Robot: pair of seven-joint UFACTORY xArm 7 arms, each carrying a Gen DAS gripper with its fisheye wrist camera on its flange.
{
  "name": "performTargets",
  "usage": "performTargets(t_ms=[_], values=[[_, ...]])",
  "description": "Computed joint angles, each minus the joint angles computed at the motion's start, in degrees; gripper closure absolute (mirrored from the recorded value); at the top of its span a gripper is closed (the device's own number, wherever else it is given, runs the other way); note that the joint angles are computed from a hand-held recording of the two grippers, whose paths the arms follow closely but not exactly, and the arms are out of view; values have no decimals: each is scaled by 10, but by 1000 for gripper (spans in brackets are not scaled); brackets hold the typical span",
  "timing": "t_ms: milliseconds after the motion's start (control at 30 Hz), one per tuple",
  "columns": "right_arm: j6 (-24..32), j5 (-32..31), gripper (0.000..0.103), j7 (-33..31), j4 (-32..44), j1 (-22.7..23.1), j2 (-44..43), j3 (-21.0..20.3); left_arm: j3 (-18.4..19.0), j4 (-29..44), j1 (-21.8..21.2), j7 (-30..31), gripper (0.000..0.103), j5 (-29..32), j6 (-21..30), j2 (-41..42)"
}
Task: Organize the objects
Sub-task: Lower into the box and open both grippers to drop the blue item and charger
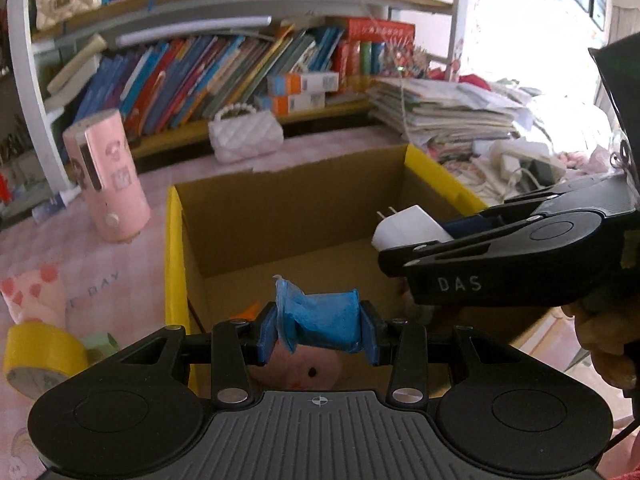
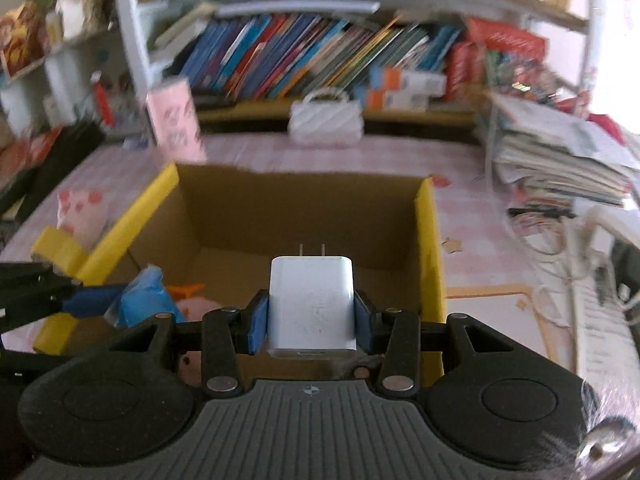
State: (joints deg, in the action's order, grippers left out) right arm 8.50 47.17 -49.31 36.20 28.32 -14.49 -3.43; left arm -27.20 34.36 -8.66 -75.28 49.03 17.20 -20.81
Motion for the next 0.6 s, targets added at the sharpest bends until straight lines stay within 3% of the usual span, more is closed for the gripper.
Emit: performTargets(t_ms=[133,333,433,600], values=[[32,-22,62,-3,24,-17,27,11,8,8,-10,10,63,-13,6,20],[103,-111,62,53,51,-75,57,50,28,8,-31,18,64,-36,5,35],[137,-114,62,59,65,-91,64,55,28,10,-32,14,64,-35,9,36],[140,-116,62,63,66,-102,64,66,28,14,-35,7,63,-30,19,36]])
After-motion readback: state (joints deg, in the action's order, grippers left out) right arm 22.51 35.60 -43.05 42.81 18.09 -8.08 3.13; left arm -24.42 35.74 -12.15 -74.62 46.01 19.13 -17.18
